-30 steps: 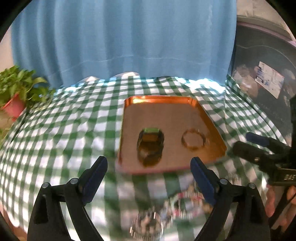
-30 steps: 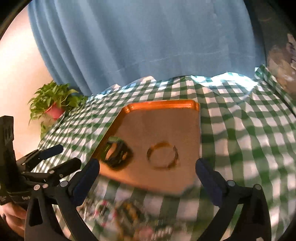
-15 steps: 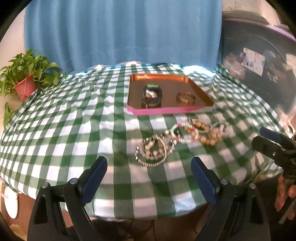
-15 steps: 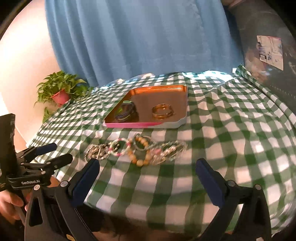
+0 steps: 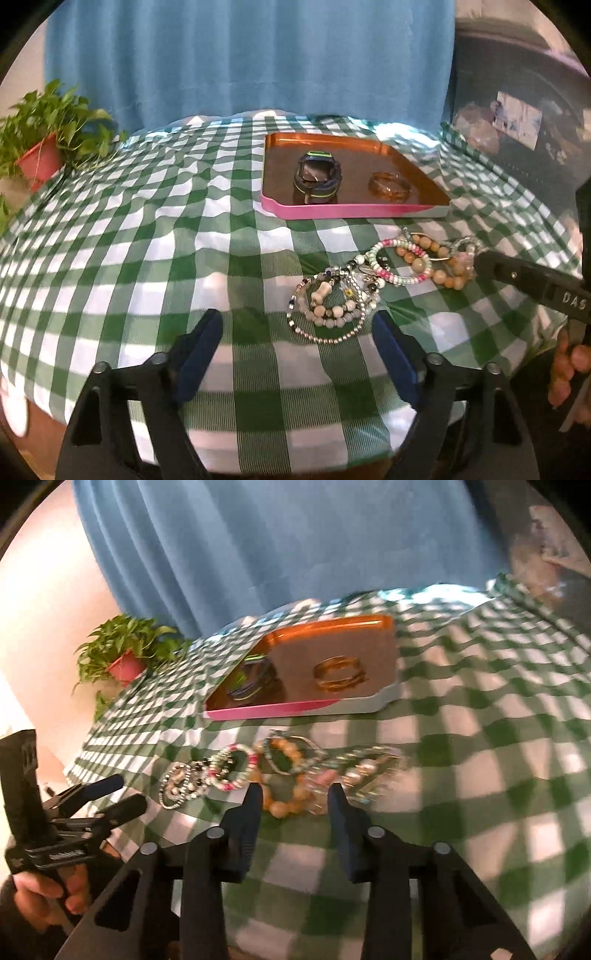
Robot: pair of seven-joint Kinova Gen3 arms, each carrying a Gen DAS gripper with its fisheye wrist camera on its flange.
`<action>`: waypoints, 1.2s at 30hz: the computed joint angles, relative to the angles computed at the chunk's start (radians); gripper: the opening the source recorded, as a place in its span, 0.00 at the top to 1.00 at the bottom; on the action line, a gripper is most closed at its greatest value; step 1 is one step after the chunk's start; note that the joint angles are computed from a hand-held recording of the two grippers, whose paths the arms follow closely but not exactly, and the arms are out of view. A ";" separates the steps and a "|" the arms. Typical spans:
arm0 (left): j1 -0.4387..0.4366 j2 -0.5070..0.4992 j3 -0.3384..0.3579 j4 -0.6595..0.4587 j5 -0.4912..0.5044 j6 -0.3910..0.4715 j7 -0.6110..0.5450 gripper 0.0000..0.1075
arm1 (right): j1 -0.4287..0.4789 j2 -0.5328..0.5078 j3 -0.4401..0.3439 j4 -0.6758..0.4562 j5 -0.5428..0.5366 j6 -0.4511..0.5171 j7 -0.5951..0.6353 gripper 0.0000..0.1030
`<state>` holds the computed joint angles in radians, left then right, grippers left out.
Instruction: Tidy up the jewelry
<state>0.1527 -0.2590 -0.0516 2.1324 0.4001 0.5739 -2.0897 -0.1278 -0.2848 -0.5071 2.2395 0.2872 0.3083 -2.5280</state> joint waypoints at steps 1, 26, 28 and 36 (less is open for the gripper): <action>-0.003 0.013 0.012 -0.005 -0.009 -0.008 0.010 0.31 | -0.007 0.010 0.005 0.000 -0.002 -0.015 0.004 0.68; -0.095 0.067 -0.050 -0.029 0.363 0.117 -0.360 0.98 | -0.106 0.138 0.007 -0.088 0.389 0.029 -0.362 0.94; -0.093 0.051 -0.069 -0.024 0.397 0.133 -0.393 0.98 | -0.147 0.115 0.019 -0.081 0.470 0.067 -0.439 0.94; -0.113 0.035 -0.021 -0.027 0.304 0.214 -0.339 0.96 | -0.212 0.014 -0.010 -0.060 0.441 0.253 -0.473 0.94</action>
